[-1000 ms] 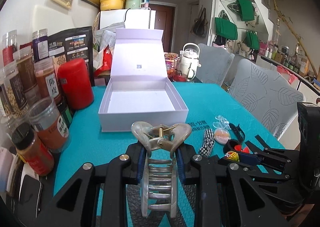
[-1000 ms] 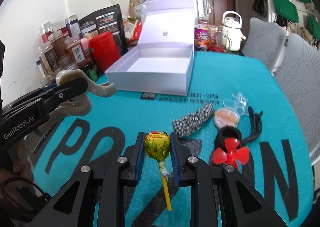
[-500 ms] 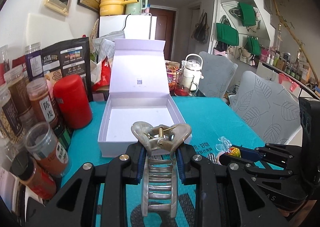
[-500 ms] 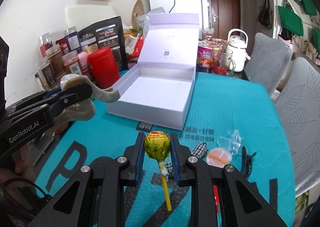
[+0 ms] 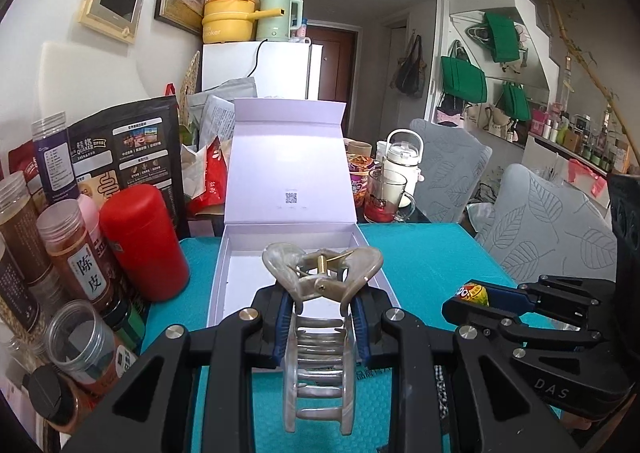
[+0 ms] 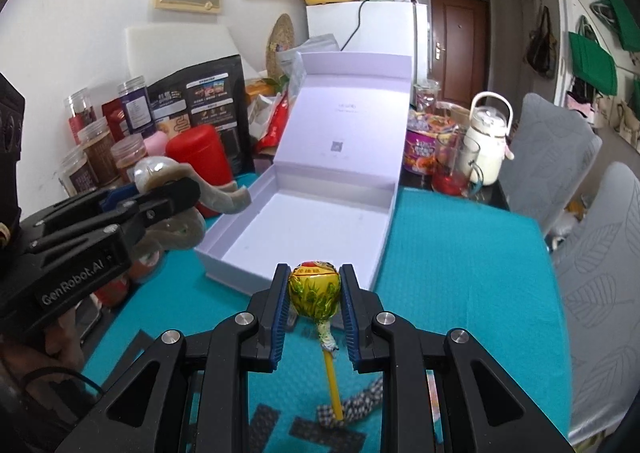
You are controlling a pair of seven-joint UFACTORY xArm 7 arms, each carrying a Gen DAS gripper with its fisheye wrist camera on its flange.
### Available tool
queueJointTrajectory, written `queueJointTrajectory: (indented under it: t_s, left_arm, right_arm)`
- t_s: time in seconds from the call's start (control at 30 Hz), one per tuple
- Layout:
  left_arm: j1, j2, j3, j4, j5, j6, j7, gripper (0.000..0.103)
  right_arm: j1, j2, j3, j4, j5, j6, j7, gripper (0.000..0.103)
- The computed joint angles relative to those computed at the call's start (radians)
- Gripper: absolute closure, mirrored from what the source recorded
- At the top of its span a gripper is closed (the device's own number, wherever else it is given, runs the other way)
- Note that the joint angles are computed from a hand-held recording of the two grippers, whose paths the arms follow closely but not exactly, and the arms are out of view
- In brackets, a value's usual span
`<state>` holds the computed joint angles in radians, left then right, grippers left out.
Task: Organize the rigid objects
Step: 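Carry the claw clip and lollipop with both grippers into the white box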
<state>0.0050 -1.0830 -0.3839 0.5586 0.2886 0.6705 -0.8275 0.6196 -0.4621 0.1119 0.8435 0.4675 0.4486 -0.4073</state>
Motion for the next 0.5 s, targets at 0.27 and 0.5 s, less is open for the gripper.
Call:
queueJointTrajectory:
  t_s: [0.27, 0.5]
  left_arm:
    - [0.052, 0.078, 0.04, 0.017, 0.023, -0.083, 0.021, 0.077]
    - [0.097, 0.168, 0.064, 0.048, 0.04, -0.161, 0.053, 0.077]
  right_arm:
    - [-0.012, 0.125, 0.019, 0.117, -0.004, -0.018, -0.021, 0.079]
    - [-0.045, 0.223, 0.045, 0.205, -0.016, -0.046, -0.015, 0.079]
